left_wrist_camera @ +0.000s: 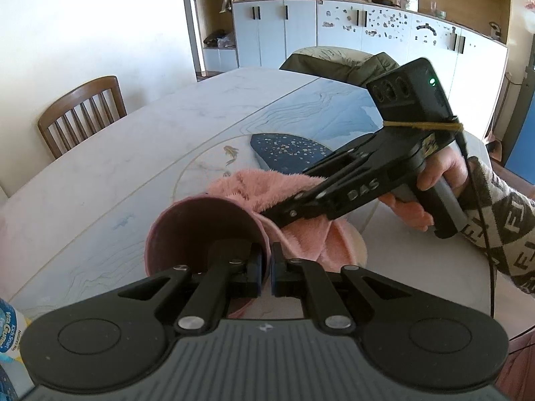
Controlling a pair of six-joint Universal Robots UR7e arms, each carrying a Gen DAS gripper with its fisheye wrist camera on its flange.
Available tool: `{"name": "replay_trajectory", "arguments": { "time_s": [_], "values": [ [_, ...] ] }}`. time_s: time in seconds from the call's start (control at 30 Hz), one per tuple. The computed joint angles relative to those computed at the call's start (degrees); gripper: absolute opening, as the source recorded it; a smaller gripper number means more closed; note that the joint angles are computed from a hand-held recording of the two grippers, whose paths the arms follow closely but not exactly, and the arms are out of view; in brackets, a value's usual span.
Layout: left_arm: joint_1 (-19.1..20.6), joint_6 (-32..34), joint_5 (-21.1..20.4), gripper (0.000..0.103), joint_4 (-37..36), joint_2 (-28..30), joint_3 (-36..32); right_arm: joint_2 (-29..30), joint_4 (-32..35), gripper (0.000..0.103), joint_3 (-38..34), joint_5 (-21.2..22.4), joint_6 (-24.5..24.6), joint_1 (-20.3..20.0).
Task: Clean container
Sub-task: 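Keep wiping the cup's outer wall with the towel in the right gripper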
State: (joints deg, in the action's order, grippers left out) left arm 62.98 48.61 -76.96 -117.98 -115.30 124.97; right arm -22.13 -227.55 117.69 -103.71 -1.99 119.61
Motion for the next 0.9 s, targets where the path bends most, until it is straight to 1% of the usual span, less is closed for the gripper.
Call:
{"name": "replay_trajectory", "arguments": {
  "time_s": [0.1,0.2,0.23,0.27,0.37,0.43,0.47,0.53,0.6,0.63,0.67,0.73,0.8,0.87,0.9],
  "values": [
    [-0.04,-0.17,-0.28,0.005,0.63,-0.35,-0.01,0.31,2.69,0.031,-1.28,-5.47,0.95,1.25],
    [0.10,-0.49,-0.47,0.005,0.70,-0.35,-0.16,0.51,1.92,0.031,-1.42,-7.99,0.99,1.75],
    [0.13,-0.65,-0.49,0.005,0.68,-0.34,-0.17,0.52,0.74,0.031,-1.20,-7.94,0.99,1.75],
    [0.21,-0.69,-0.55,0.005,0.72,-0.34,-0.23,0.42,-1.24,0.031,-0.52,-6.54,1.09,1.39],
    [0.27,-1.04,-0.62,0.005,0.63,-0.24,-0.26,0.24,-8.73,0.031,2.18,0.99,1.29,-0.52],
    [0.36,-1.13,-0.73,0.005,0.50,-0.08,-0.31,0.29,-11.73,0.031,2.92,5.96,1.40,-1.64],
    [0.36,-1.19,-0.75,0.005,0.45,-0.08,-0.27,0.43,-12.79,0.031,3.21,8.22,1.25,-2.18],
    [0.42,-1.17,-0.84,0.005,0.46,-0.06,-0.33,1.01,-13.87,0.031,2.98,11.20,0.30,-2.65],
    [0.52,-1.21,-1.08,0.005,0.34,-0.17,-0.23,1.45,-13.34,0.031,2.38,13.88,-0.34,-3.05],
    [0.67,-1.27,-1.28,0.005,0.29,-0.20,-0.23,1.70,-12.44,0.031,1.82,14.55,-0.51,-3.03],
    [0.85,-1.36,-1.45,0.005,0.09,-0.24,-0.20,1.86,-11.03,0.031,1.16,14.12,-0.78,-2.68],
    [1.50,-1.68,-2.02,0.005,-0.01,-0.12,-0.49,2.07,-9.57,0.031,0.15,11.89,-1.21,-1.80],
    [2.26,-1.54,-2.84,0.005,-0.02,-0.26,-0.66,1.70,-8.48,0.031,0.11,11.46,-0.81,-1.89],
    [2.60,-1.32,-3.15,0.005,-0.22,-0.88,-0.37,1.46,-6.63,0.031,-0.28,9.27,-0.66,-1.56],
    [2.80,-1.24,-3.33,0.005,-0.30,-1.10,-0.30,1.42,-6.34,0.031,-0.14,8.84,-0.47,-1.60]
  ]
}}
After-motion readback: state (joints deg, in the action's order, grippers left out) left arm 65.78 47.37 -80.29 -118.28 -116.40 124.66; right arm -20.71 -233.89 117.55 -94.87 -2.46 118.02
